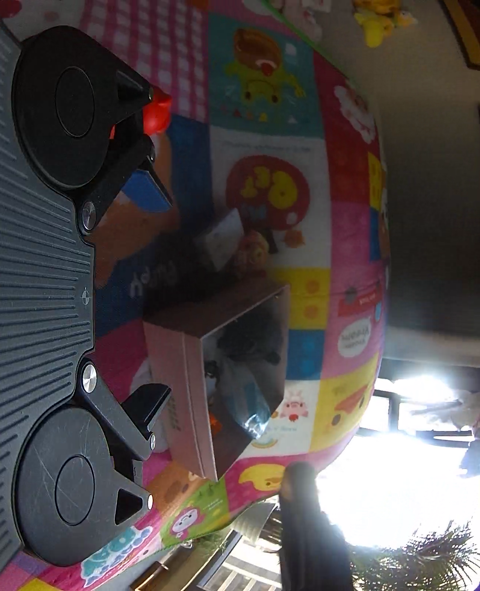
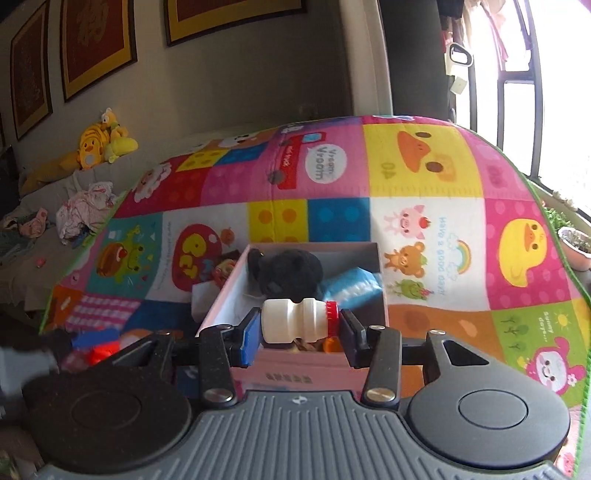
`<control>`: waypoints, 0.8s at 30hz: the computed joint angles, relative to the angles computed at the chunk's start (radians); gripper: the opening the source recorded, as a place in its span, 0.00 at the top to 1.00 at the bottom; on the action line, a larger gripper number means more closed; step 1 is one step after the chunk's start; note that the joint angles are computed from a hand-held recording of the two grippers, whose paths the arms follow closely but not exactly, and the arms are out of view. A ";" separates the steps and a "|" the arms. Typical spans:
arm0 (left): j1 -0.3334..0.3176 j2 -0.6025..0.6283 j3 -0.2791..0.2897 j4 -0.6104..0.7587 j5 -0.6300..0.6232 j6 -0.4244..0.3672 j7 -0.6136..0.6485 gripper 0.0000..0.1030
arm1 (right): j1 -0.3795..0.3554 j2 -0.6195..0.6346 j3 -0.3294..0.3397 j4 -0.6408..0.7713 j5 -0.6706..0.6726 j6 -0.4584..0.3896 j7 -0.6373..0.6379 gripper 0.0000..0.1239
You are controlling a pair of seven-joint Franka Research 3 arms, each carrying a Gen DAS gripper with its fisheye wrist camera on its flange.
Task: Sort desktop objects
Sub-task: 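Lower the white bottle into the pink box with the right tool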
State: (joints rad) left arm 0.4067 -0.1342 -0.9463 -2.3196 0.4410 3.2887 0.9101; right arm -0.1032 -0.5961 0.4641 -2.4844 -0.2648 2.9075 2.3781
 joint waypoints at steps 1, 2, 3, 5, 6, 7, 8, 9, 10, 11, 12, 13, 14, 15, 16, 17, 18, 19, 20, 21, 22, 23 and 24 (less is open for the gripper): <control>-0.063 -0.008 0.069 -0.025 -0.001 0.014 -0.008 0.01 | 0.015 0.050 -0.020 0.032 0.013 0.023 -0.015 0.63; -0.102 -0.020 0.113 -0.051 -0.012 0.031 -0.012 0.01 | 0.012 0.098 -0.023 0.069 0.039 0.035 -0.039 0.54; -0.113 -0.032 0.129 -0.076 -0.029 0.052 -0.013 0.01 | -0.026 0.130 0.002 0.105 -0.004 0.029 0.002 0.52; -0.102 -0.057 0.123 -0.124 -0.076 0.101 -0.010 0.01 | -0.174 0.159 0.118 0.168 -0.148 -0.009 0.079 0.52; -0.095 -0.064 0.116 -0.142 -0.101 0.125 -0.004 0.01 | -0.243 0.167 0.171 0.194 -0.222 -0.041 0.124 0.55; -0.096 -0.061 0.115 -0.154 -0.120 0.145 0.006 0.01 | -0.280 0.183 0.201 0.217 -0.271 -0.074 0.154 0.60; -0.101 -0.054 0.120 -0.160 -0.132 0.160 0.017 0.00 | -0.296 0.212 0.213 0.240 -0.299 -0.108 0.172 0.76; -0.110 -0.044 0.125 -0.161 -0.142 0.166 0.031 0.00 | -0.308 0.240 0.223 0.258 -0.327 -0.135 0.195 0.84; -0.122 -0.033 0.136 -0.158 -0.147 0.162 0.044 0.00 | -0.333 0.264 0.247 0.277 -0.377 -0.164 0.232 0.85; -0.131 -0.028 0.142 -0.156 -0.156 0.154 0.058 0.00 | -0.372 0.286 0.289 0.298 -0.458 -0.202 0.287 0.85; -0.133 -0.028 0.140 -0.157 -0.174 0.146 0.075 0.00 | -0.404 0.313 0.327 0.319 -0.535 -0.240 0.334 0.85; -0.125 -0.031 0.128 -0.160 -0.199 0.142 0.095 0.00 | -0.415 0.344 0.344 0.336 -0.579 -0.272 0.364 0.85; -0.132 -0.033 0.135 -0.164 -0.210 0.141 0.109 0.00 | -0.410 0.377 0.339 0.348 -0.582 -0.289 0.369 0.85; -0.143 -0.037 0.147 -0.169 -0.217 0.139 0.120 0.00 | -0.397 0.403 0.325 0.353 -0.565 -0.296 0.369 0.85; -0.164 -0.041 0.171 -0.174 -0.218 0.138 0.126 0.00 | -0.379 0.423 0.304 0.353 -0.530 -0.299 0.362 0.85; -0.187 -0.043 0.199 -0.179 -0.217 0.140 0.129 0.00 | -0.356 0.432 0.278 0.344 -0.474 -0.289 0.348 0.85; -0.204 -0.044 0.218 -0.183 -0.222 0.140 0.135 0.00 | -0.326 0.435 0.245 0.330 -0.396 -0.272 0.316 0.84; -0.236 -0.042 0.253 -0.185 -0.217 0.137 0.132 0.00 | -0.295 0.432 0.214 0.312 -0.327 -0.250 0.279 0.83; -0.278 -0.034 0.299 -0.182 -0.205 0.132 0.122 0.00 | -0.268 0.425 0.190 0.294 -0.288 -0.231 0.258 0.83; -0.316 -0.027 0.339 -0.179 -0.197 0.126 0.113 0.00 | -0.238 0.417 0.164 0.278 -0.247 -0.214 0.221 0.83; -0.347 -0.021 0.370 -0.177 -0.194 0.117 0.108 0.00 | -0.205 0.407 0.134 0.262 -0.196 -0.199 0.182 0.83; -0.373 -0.019 0.394 -0.175 -0.196 0.108 0.107 0.00 | -0.172 0.399 0.105 0.252 -0.146 -0.191 0.153 0.83; -0.418 -0.016 0.438 -0.174 -0.186 0.098 0.096 0.00 | -0.151 0.390 0.087 0.246 -0.123 -0.192 0.157 0.83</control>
State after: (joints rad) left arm -0.0117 -0.1503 -0.5080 -2.4940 0.2552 3.3870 1.0059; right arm -0.2542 -0.2064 0.5512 -2.2382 -0.3873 2.7157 2.5347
